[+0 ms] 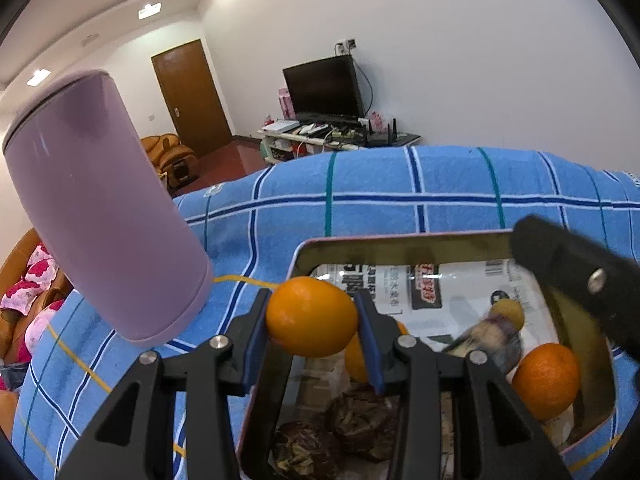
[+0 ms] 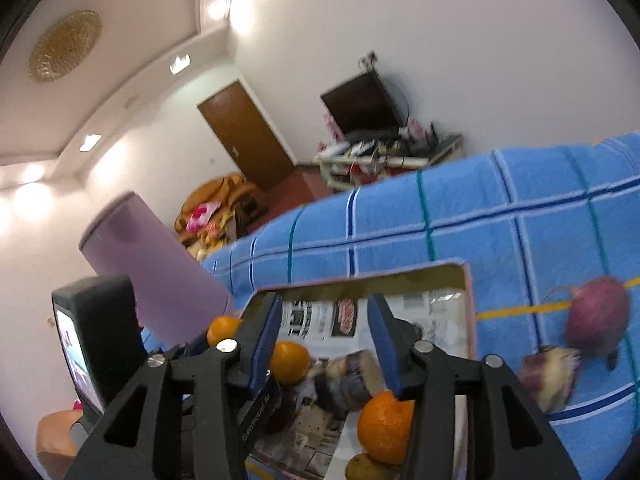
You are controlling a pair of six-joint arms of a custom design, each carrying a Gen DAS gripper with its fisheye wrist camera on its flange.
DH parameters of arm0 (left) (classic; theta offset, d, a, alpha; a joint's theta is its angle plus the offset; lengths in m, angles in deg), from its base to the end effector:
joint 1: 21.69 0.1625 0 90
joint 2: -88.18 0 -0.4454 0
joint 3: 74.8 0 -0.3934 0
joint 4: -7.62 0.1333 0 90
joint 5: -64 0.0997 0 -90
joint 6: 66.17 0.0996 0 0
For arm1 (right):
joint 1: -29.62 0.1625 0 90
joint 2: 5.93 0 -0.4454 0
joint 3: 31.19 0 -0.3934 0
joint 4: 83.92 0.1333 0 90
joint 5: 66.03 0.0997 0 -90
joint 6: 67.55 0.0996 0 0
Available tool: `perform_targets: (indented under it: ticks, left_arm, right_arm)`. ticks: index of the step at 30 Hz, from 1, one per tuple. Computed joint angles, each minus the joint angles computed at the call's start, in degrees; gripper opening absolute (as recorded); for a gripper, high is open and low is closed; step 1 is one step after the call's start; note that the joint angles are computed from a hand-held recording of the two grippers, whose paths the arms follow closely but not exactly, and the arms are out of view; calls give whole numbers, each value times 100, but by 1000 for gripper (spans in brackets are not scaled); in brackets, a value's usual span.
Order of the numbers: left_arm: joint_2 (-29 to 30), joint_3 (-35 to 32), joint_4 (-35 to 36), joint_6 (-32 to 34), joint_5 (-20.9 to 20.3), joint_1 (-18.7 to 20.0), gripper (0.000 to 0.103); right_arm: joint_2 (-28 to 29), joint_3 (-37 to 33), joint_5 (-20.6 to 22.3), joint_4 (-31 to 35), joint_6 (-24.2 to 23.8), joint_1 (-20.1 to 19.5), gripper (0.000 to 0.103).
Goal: Organize fruits
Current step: 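Carry both items over the pink tin and open both grippers inside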
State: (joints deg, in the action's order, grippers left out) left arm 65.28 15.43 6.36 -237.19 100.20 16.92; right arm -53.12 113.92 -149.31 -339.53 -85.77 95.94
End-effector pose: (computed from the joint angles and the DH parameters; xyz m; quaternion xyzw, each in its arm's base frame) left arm -0.2532 -0.4756 -0.1214 0.3576 0.8013 -0.3325 0.3458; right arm -0.0190 -0.4042 0.1543 -0.0069 -0.8297 0.5366 0.1533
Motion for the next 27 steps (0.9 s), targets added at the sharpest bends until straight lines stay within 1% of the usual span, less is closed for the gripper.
perform_targets:
  ticks: [2, 4, 7, 9, 10, 11, 12, 13, 14, 17, 19, 21, 25, 27]
  left_arm:
    - [-21, 87, -215, 151, -48, -53, 43]
    - [-19, 116, -280, 243, 37, -70, 43]
    - [59, -4, 7, 110, 251, -32, 43]
    - [148, -122, 215, 18, 258, -25, 46]
    - [154, -118, 196, 17, 232, -35, 48]
    - [163, -126, 202, -8, 209, -39, 61]
    - [155, -137, 242, -83, 222, -34, 71]
    - [108, -98, 202, -129, 281, -23, 88]
    - [49, -36, 120, -165, 329, -16, 97]
    - [-125, 175, -162, -183, 483, -24, 100]
    - [-177, 234, -228, -229, 539, -37, 103]
    - [-215, 261, -233, -298, 621, -31, 103]
    - [-316, 296, -92, -618, 920, 21, 103]
    - [-368, 374, -208, -616, 921, 16, 103]
  right_arm:
    - [110, 45, -189, -412, 19, 57, 49]
    - [221, 78, -410, -780, -15, 116, 49]
    - [344, 100, -759, -1218, -87, 229, 49]
    - [381, 118, -845, -1411, -138, 248, 49]
    - [372, 139, -838, -1448, -147, 221, 49]
    - [372, 148, -848, -1487, -131, 214, 50]
    - [398, 171, -821, -1557, -108, 190, 54]
    - [390, 186, -794, -1569, -89, 159, 64]
    - [403, 208, -779, -1638, -61, 125, 71]
    - [468, 283, -654, -1966, 16, 4, 72]
    - [492, 300, -713, -2120, 33, 1, 72]
    - [535, 323, -762, -2281, 21, -24, 72]
    - [553, 364, -856, -2422, -30, -56, 72]
    - [630, 405, -870, -2573, -20, -83, 72]
